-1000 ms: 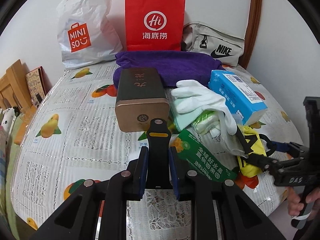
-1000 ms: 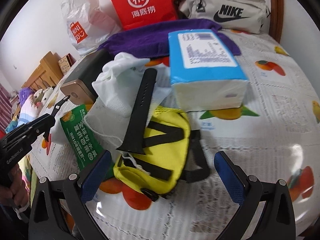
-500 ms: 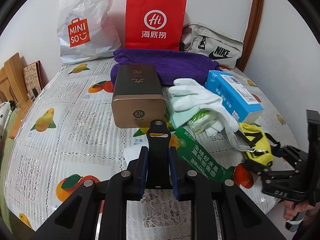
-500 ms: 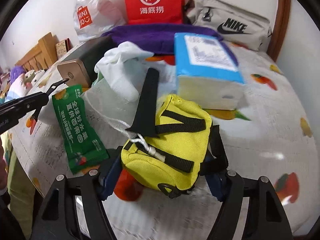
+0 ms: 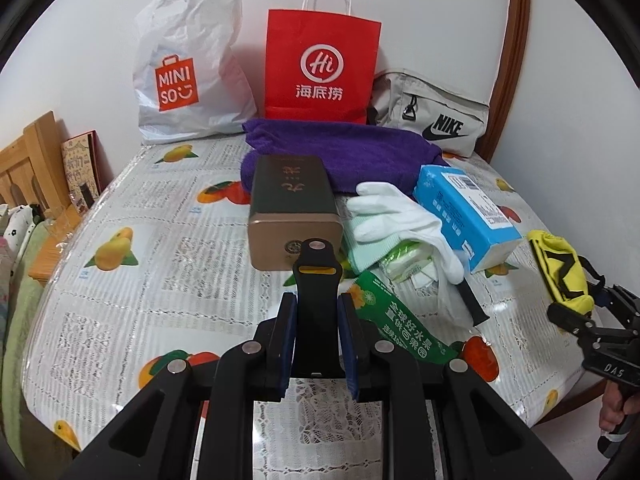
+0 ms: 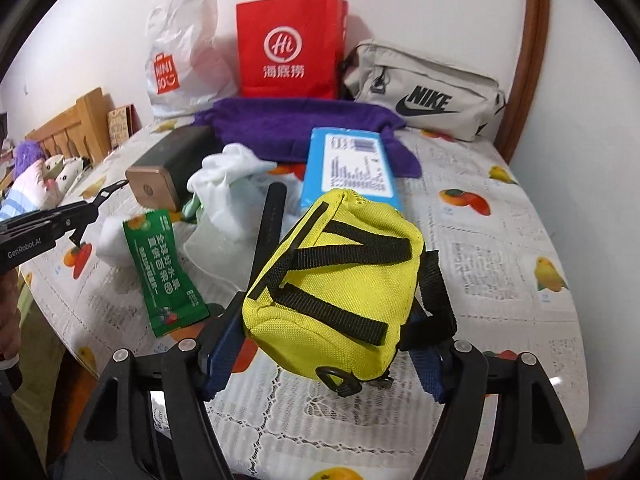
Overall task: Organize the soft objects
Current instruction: 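Reach the right tool to the yellow pouch and grasp it, then carry the yellow pouch onto the purple towel and open the right tool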
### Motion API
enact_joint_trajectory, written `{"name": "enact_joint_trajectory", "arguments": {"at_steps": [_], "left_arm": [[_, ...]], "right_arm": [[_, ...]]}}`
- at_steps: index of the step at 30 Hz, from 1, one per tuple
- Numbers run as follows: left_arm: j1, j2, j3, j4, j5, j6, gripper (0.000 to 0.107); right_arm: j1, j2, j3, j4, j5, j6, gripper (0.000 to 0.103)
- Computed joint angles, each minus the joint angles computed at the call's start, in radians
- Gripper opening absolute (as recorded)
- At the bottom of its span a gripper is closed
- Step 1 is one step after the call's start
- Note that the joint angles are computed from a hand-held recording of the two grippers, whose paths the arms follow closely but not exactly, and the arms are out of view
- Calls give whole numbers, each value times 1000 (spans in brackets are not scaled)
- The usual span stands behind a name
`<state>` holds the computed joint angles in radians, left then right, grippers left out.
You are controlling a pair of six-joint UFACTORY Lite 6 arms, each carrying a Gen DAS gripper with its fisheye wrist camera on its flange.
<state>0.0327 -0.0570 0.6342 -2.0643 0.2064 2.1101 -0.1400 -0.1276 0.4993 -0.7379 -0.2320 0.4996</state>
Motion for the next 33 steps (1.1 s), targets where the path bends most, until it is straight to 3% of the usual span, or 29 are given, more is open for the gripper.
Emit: {"name": "enact_joint_trajectory", "arguments": {"at_steps": [13, 21, 33], "left_arm": [[24, -24, 89, 458, -11, -466, 20], [-1, 32, 211, 777, -35, -796, 20], [-22, 243, 511, 1336, -17, -1375, 20]], "right_arm": [[-52, -60, 68, -475, -5, 493, 73], [-41, 42, 212, -624, -13, 663, 73], [-19, 270, 540, -956, -27, 1017, 73]]}}
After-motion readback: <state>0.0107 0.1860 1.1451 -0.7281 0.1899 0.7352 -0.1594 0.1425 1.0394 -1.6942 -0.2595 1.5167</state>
